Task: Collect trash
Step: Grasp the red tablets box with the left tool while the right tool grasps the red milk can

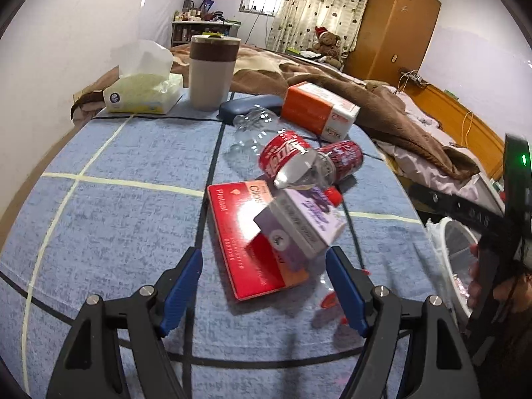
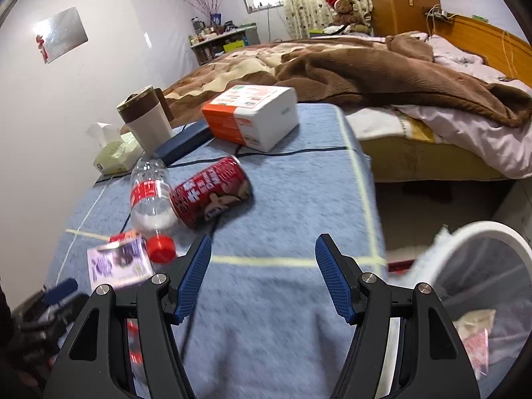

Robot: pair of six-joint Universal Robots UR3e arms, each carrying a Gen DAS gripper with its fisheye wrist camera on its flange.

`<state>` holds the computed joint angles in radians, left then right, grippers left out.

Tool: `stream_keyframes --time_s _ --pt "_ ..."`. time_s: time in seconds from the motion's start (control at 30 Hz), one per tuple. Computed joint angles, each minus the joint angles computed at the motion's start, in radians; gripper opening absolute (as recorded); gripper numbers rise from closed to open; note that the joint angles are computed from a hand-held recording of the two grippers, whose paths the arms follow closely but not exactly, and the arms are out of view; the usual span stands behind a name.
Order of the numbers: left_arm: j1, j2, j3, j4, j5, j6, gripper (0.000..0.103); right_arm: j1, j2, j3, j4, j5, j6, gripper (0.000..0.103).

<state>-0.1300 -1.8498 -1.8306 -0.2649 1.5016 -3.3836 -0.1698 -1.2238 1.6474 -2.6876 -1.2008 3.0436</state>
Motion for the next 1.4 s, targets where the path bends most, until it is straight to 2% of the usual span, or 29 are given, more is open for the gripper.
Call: stream_keyframes --time_s 0.13,0.27,0.4,0.57,0.63,0.7,0.8,0.93,1.13,1.4 --pt "-0.003 -0.046 0.058 -0.054 0.008 0.023 0.078 0.027 0.084 -0.130 0.090 0.016 0.025 0.067" --pt "0.002 -0.089 0.107 -0.069 -0.016 0.030 0.078 0.066 0.157 -0.249 0.145 -0.017 0.031 0.067" --pt "0.000 -0.149 0.184 -0.118 -0.022 0.033 0.078 0.073 0.220 -0.358 0.205 0.015 0.075 0.067" --pt "-0.005 -0.177 0.227 -0.136 0.017 0.049 0.078 0.103 0.294 -0.482 0.258 0.000 0.107 0.067" --pt "0.003 -0.179 0.224 -0.138 0.033 0.049 0.078 0.110 0.333 -0.545 0.295 -0.002 0.142 0.067" --pt "0.031 -0.167 0.202 -0.130 0.002 0.042 0.078 0.124 0.376 -0.618 0.338 -0.024 0.163 0.067" --pt "0.054 -0.156 0.181 -0.117 0.007 0.044 0.078 0.140 0.417 -0.683 0.360 -0.046 0.188 0.073" --pt "0.086 -0.146 0.173 -0.133 -0.030 0.052 0.078 0.163 0.470 -0.785 0.409 -0.086 0.207 0.074" --pt "0.094 -0.152 0.178 -0.144 -0.104 0.071 0.078 0.212 0.563 -0.967 0.513 -0.177 0.170 0.075" --pt "0.049 -0.200 0.257 -0.174 -0.075 0.070 0.078 0.231 0.553 -0.999 0.583 -0.245 0.057 0.075"
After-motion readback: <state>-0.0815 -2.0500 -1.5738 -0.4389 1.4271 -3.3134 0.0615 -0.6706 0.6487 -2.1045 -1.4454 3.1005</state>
